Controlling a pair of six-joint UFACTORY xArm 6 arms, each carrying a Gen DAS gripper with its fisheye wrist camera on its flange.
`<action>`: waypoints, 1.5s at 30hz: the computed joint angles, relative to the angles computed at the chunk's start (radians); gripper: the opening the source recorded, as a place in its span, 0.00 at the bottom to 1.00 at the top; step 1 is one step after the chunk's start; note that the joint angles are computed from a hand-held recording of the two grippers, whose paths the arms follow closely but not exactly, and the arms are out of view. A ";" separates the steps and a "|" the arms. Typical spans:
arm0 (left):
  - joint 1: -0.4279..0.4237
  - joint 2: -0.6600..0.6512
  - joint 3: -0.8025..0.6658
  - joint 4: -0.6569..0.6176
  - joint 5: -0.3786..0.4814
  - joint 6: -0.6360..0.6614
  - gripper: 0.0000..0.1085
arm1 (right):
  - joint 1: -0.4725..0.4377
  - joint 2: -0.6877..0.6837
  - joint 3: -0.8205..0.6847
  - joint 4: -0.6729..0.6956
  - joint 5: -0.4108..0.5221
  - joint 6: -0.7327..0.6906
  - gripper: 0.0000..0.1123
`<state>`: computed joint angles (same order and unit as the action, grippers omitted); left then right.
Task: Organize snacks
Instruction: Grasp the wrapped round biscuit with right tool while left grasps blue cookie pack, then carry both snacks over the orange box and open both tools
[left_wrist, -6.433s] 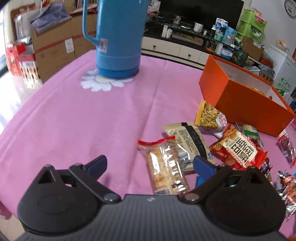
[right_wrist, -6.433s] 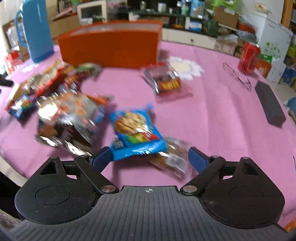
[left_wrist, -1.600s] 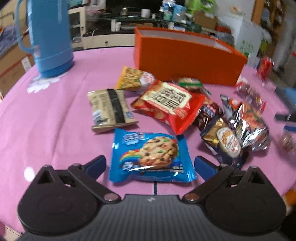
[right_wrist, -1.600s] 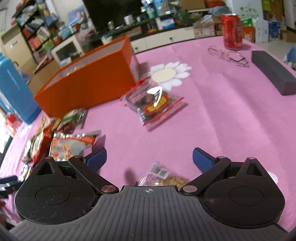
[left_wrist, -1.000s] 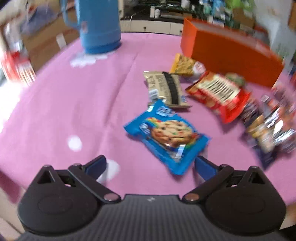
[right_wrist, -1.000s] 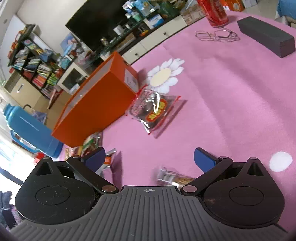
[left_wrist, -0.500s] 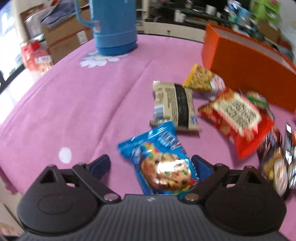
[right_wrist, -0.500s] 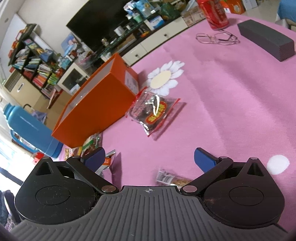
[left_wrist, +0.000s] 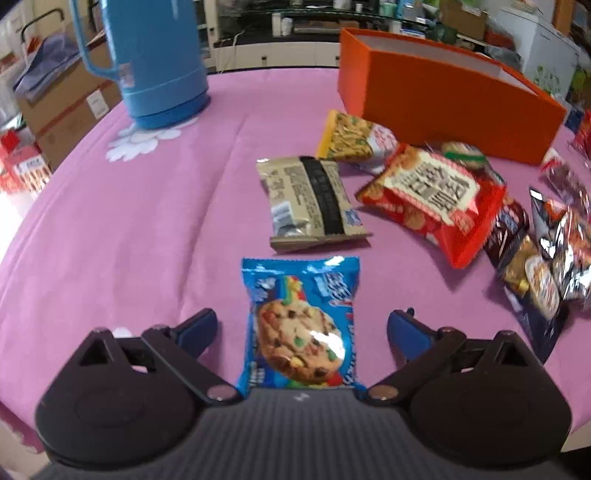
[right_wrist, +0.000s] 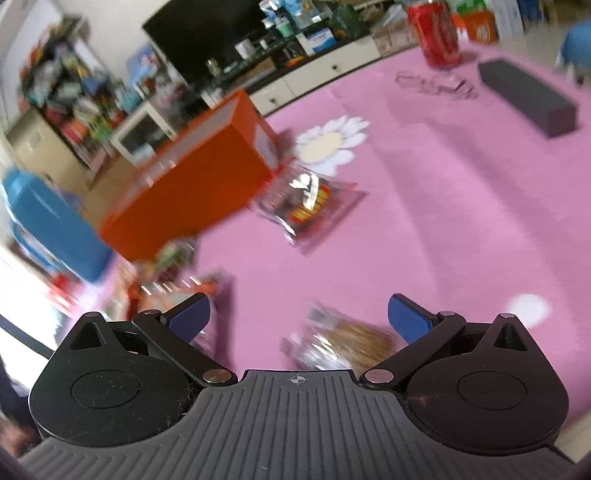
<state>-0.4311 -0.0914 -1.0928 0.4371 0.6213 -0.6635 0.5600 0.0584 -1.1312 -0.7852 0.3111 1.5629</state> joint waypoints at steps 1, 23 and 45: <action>-0.001 -0.009 0.017 0.018 -0.021 -0.020 0.93 | 0.021 -0.006 -0.005 0.004 0.069 -0.029 0.83; 0.004 -0.019 0.047 0.049 -0.069 -0.045 0.94 | 0.115 0.070 -0.118 0.002 0.302 -0.250 0.74; 0.019 -0.018 -0.048 -0.177 -0.216 0.080 0.44 | 0.082 0.050 -0.144 -0.301 0.150 0.051 0.35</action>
